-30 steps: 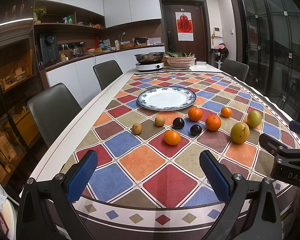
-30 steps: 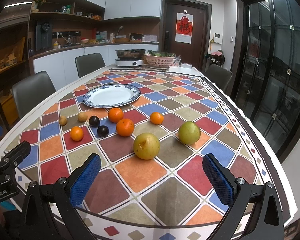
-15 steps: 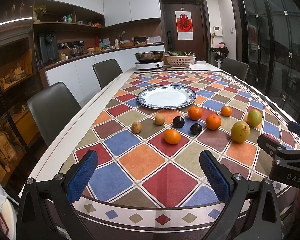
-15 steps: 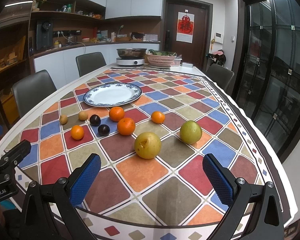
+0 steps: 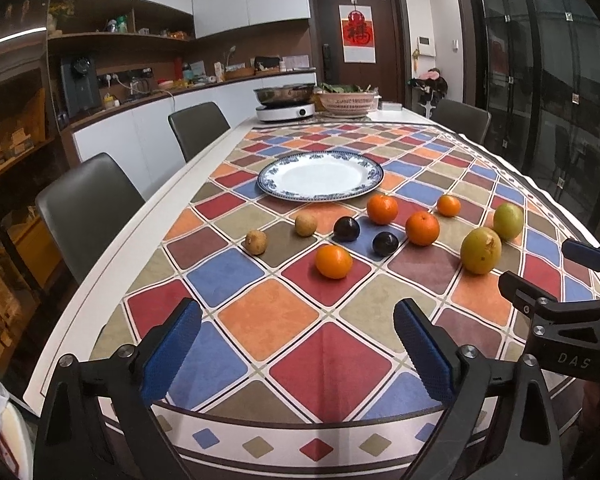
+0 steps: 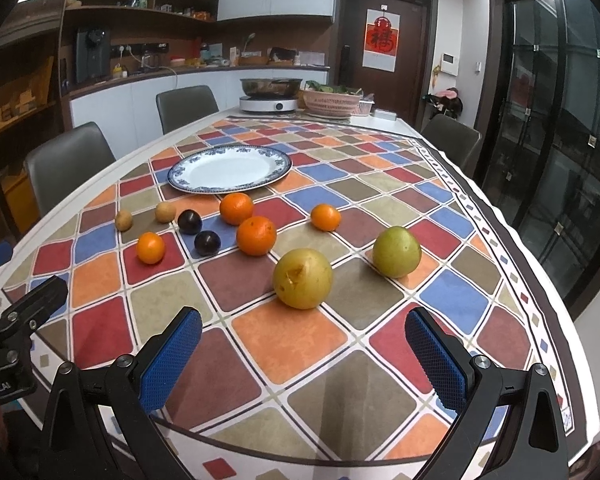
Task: Organize fruits
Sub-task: 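Reach the left tool to the orange while the right tool reaches the yellow pear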
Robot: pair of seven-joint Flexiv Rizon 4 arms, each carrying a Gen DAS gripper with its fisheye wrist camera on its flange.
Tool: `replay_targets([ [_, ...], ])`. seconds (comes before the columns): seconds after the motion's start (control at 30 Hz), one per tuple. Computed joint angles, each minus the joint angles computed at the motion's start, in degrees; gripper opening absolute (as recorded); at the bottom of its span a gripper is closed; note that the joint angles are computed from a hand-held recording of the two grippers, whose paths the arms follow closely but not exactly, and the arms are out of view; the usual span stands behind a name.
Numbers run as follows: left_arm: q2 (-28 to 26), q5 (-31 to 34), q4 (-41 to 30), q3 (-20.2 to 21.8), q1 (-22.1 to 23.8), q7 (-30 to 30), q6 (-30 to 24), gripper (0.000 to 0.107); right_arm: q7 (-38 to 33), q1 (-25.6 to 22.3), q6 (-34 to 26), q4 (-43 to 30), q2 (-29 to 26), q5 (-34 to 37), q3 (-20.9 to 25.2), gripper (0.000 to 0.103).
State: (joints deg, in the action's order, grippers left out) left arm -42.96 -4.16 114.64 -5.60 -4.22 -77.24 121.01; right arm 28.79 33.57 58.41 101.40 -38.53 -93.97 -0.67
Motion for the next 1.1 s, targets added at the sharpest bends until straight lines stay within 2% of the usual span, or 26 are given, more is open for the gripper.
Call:
replay_targets([
  [0.3, -0.76, -2.27, -3.41, 1.59, -1.69, 2.30, -3.88, 0.095, -7.02, 0.44, 1.47, -3.02, -2.40, 6.43, -1.17, 0.102],
  [0.47, -1.26, -3.00, -6.73, 1.19, -1.57, 4.34, -8.63, 0.094, -12.22, 0.66, 2.63, -5.02, -3.60, 11.89, -2.13, 0.102],
  [0.57, -1.94, -3.22, -8.95, 0.71, -1.35, 5.24, -11.06, 0.092, -16.47, 0.81, 3.57, -6.47, -4.54, 16.52, -2.68, 0.102],
  [0.8, -3.58, -2.80, -13.38, -3.28, 1.68, 6.96, -17.42, 0.087, -29.33, 1.37, 4.30, -10.72, -7.41, 29.55, -2.63, 0.102],
  [0.97, -4.91, -4.17, -16.97, -3.24, 1.14, 8.24, -22.85, 0.082, -36.84, 1.94, 3.50, -13.58, -9.13, 37.72, -2.62, 0.101],
  [1.1, -6.18, -4.96, -19.01, -3.05, 0.56, 9.10, -25.20, 0.079, -40.84, 2.87, 2.59, -14.53, -9.63, 43.36, -3.18, 0.094],
])
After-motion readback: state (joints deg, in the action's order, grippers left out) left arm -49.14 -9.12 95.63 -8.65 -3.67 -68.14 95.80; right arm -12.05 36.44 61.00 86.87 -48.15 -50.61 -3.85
